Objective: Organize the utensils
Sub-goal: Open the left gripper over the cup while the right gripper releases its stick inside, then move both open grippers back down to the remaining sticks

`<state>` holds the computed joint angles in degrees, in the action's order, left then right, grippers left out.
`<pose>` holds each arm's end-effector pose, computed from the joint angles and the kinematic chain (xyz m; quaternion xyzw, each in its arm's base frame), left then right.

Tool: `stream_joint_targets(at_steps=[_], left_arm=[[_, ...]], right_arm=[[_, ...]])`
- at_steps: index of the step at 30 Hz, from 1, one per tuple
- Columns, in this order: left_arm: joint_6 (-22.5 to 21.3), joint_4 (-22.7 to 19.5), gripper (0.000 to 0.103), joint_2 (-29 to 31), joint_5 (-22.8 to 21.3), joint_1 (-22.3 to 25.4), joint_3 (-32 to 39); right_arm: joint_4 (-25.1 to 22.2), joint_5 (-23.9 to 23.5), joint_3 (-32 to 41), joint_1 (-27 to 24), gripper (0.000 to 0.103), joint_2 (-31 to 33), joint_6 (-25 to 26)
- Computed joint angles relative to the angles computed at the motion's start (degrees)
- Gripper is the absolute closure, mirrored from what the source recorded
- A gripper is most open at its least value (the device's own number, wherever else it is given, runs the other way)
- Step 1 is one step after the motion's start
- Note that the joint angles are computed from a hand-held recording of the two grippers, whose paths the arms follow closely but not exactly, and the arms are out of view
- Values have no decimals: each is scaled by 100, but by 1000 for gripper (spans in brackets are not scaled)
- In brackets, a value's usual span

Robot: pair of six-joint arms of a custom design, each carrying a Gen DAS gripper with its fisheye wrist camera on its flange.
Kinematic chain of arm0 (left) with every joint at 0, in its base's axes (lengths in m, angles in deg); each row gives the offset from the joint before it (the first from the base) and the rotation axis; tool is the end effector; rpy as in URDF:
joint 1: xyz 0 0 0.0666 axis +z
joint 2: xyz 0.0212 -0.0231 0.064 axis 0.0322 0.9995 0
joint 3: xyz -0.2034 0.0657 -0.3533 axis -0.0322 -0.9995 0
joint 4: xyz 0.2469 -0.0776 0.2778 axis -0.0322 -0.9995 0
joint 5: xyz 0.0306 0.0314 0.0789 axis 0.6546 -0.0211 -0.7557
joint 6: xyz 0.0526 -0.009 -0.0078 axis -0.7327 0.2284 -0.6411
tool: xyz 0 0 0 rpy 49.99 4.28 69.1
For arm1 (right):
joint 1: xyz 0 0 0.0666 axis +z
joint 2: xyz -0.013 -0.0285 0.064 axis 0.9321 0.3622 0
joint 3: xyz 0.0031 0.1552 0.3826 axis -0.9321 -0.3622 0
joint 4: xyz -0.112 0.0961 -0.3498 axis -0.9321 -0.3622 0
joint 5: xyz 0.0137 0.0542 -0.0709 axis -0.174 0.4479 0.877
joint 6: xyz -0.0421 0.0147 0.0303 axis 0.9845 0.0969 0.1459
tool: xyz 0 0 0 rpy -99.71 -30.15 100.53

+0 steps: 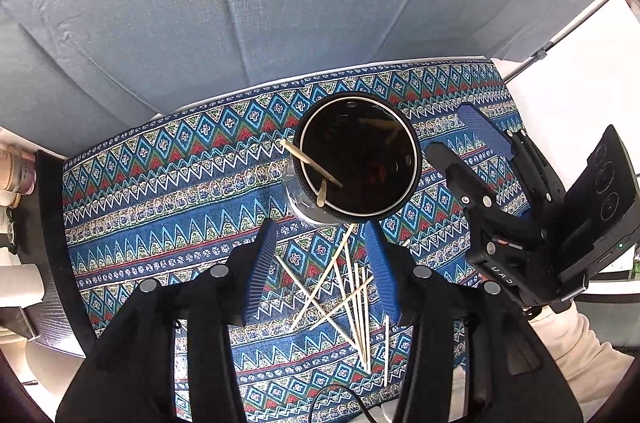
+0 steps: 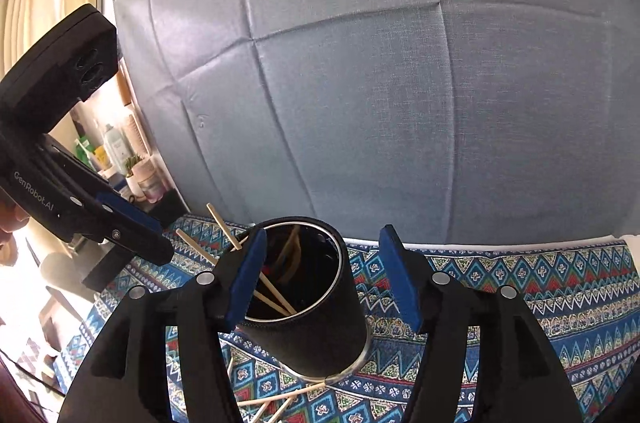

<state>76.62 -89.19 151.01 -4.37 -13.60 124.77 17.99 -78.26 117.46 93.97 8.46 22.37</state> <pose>0.3897 -0.1130 0.5727 0.1222 0.9813 -0.0842 0.1230 0.3687 0.1770 0.4758 -0.1420 0.8273 0.2033 0.5040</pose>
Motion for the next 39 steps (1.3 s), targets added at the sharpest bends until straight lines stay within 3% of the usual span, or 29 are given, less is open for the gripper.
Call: stream_joint_targets(at_steps=[5,8,19,22,31,34,39], left_arm=[[-3,81,47,-236,-62,-14,-117],[16,194,39,-420,-128,-6,-252],[91,469,19,-1025,-11,246,-1127],[112,560,16,-1166,236,359,-1438],[136,1032,13,-1506,237,330,-2536],[158,1199,10,-1574,138,274,-2929],[366,1382,10,-1544,329,431,-3514]], right_arm=[[-349,162,-6,54,33,-235,-10],[-608,350,-2,118,17,-326,-10],[-1321,731,-132,300,14,-444,-332],[-1471,732,-198,317,14,-449,-516],[-2140,809,-459,492,14,-376,-995],[-2429,1035,-567,670,14,-334,-1121],[-2755,1266,-767,1000,14,-262,-1505]])
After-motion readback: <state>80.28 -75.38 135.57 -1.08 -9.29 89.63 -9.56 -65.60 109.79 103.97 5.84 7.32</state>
